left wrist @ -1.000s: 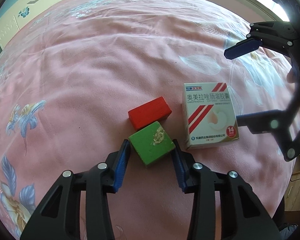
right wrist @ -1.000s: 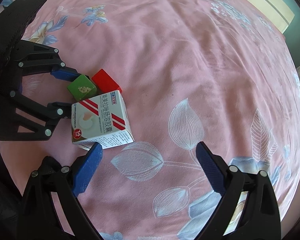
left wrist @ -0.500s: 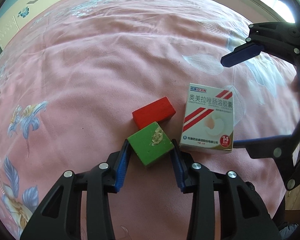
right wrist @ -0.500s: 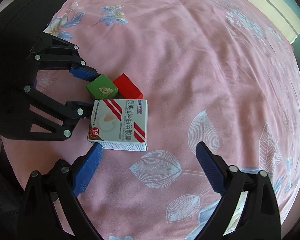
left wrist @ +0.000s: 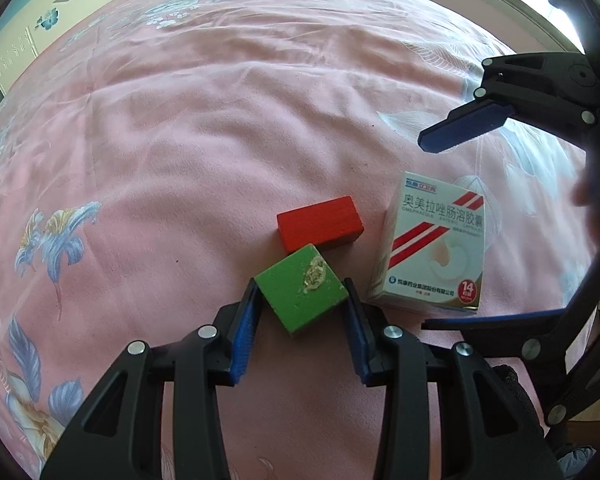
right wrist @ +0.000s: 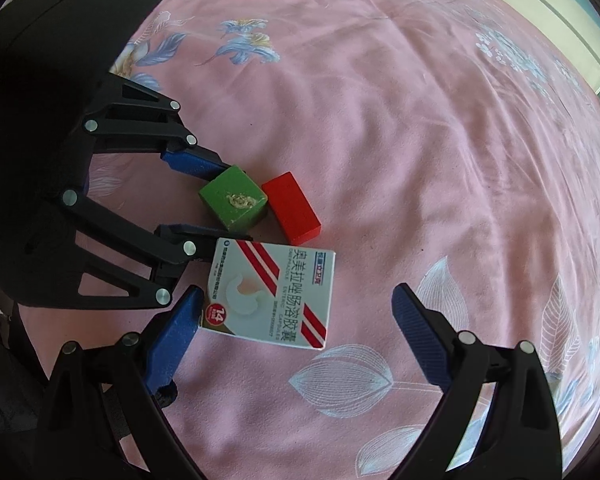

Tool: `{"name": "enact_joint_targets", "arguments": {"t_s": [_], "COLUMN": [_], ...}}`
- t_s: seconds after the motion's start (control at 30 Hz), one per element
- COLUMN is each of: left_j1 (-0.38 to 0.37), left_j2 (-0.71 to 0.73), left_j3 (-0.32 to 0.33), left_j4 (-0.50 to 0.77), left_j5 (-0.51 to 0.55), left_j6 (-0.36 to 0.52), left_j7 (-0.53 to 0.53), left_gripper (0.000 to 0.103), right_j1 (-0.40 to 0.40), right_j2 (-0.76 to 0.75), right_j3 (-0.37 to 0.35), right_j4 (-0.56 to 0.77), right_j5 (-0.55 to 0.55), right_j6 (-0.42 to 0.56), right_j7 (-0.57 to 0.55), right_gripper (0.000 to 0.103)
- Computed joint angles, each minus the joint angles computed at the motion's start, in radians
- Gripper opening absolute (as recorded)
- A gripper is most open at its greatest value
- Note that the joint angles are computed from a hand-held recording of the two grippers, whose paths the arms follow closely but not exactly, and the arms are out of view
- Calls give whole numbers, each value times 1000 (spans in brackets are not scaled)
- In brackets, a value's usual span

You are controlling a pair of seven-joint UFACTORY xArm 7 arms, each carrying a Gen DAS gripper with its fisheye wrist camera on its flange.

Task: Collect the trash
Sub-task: 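Grasp the green block with the left tool while the right tool grasps the white medicine box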

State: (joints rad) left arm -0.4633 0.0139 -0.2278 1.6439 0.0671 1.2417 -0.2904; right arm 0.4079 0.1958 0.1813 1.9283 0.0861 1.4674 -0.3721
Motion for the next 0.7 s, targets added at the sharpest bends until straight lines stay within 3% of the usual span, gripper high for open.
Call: {"name": "enact_joint_targets", "arguments": {"t_s": [0.07, 0.13, 0.17, 0.7], "left_j1": [0, 1, 0, -18], "left_j2": [0, -1, -1, -17], "left_j3": [0, 1, 0, -13], "left_j4": [1, 1, 1, 25], "left_j5": [0, -2, 1, 64], "left_j6": [2, 4, 8, 86], "left_j7": [3, 8, 11, -20], "left_gripper": [42, 42, 42, 42], "right_j1": [-5, -6, -3, 7], "right_j2": [11, 29, 33, -46], "right_j3": [0, -1, -1, 2], "right_j4": [8, 33, 39, -28], "right_j5": [16, 20, 12, -20], "right_j6": [12, 37, 45, 72], "right_j7": [-2, -3, -4, -4], "right_gripper": [87, 63, 57, 56]}}
